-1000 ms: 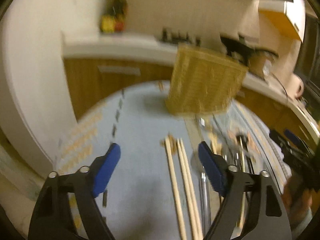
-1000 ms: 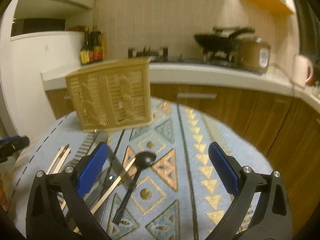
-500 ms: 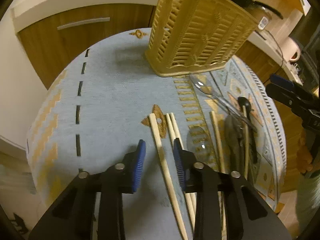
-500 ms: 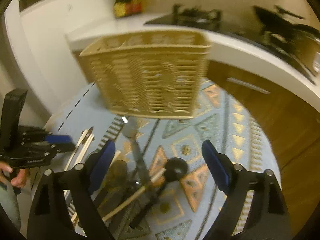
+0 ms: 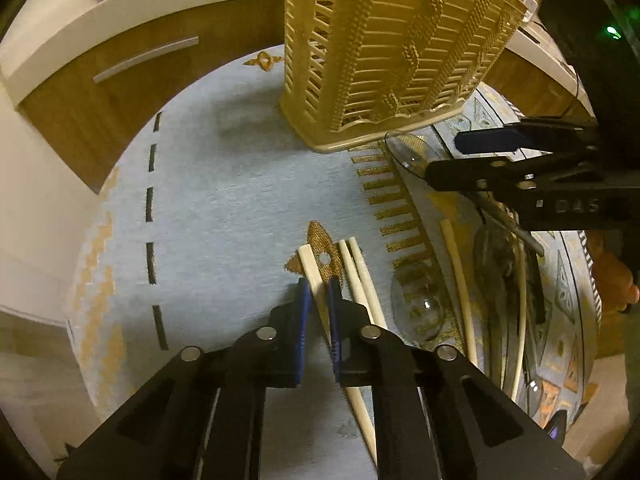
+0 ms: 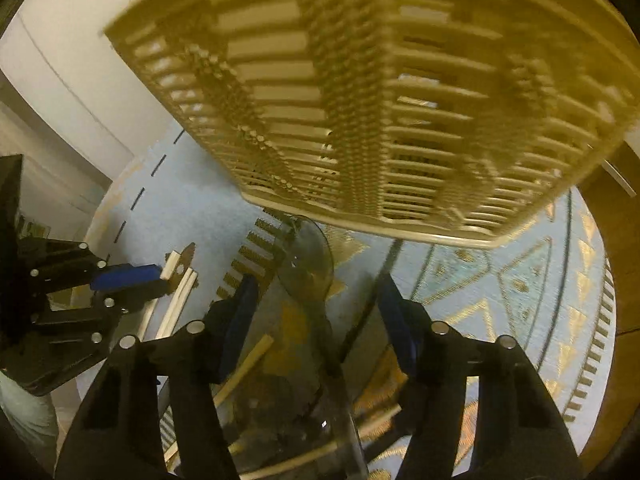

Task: Organize utensils
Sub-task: 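Lower and close the left tool on a chopstick while the right tool grasps a clear spoon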

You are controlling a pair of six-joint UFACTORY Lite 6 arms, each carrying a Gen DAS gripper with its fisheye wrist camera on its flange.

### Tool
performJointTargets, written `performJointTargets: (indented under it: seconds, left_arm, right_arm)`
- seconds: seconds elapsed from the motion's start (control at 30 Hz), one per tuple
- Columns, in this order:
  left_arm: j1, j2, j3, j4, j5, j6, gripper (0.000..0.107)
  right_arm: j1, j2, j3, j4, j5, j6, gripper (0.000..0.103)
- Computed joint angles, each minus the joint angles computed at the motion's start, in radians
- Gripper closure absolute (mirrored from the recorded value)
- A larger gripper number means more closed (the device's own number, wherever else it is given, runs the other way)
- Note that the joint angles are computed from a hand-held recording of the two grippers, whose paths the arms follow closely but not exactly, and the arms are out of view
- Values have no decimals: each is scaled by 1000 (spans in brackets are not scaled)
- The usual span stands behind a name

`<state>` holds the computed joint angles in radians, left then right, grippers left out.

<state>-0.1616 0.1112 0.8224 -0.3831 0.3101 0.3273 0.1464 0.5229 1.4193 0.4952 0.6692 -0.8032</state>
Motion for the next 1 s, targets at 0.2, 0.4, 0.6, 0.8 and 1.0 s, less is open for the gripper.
performJointTargets:
  seconds: [0.2, 0.4, 0.6, 0.8, 1.0]
  left_arm:
    - [-6, -11, -10, 14, 0, -12, 101]
    - [8, -37, -28, 37, 20, -24, 101]
    - [-50, 22, 46, 190, 48, -183, 90]
    - [-137, 53, 96, 482, 86, -490, 96]
    - [-157, 1, 30, 596, 10, -664, 102]
  right_arm:
    - [90, -14, -60, -130, -125, 105, 66]
    - [62, 1, -48, -142, -97, 128, 71]
    - [24, 33, 42, -136, -13, 104, 71]
    - [110, 103, 118, -233, -57, 238, 73]
    - [115, 73, 49, -149, -110, 165, 74]
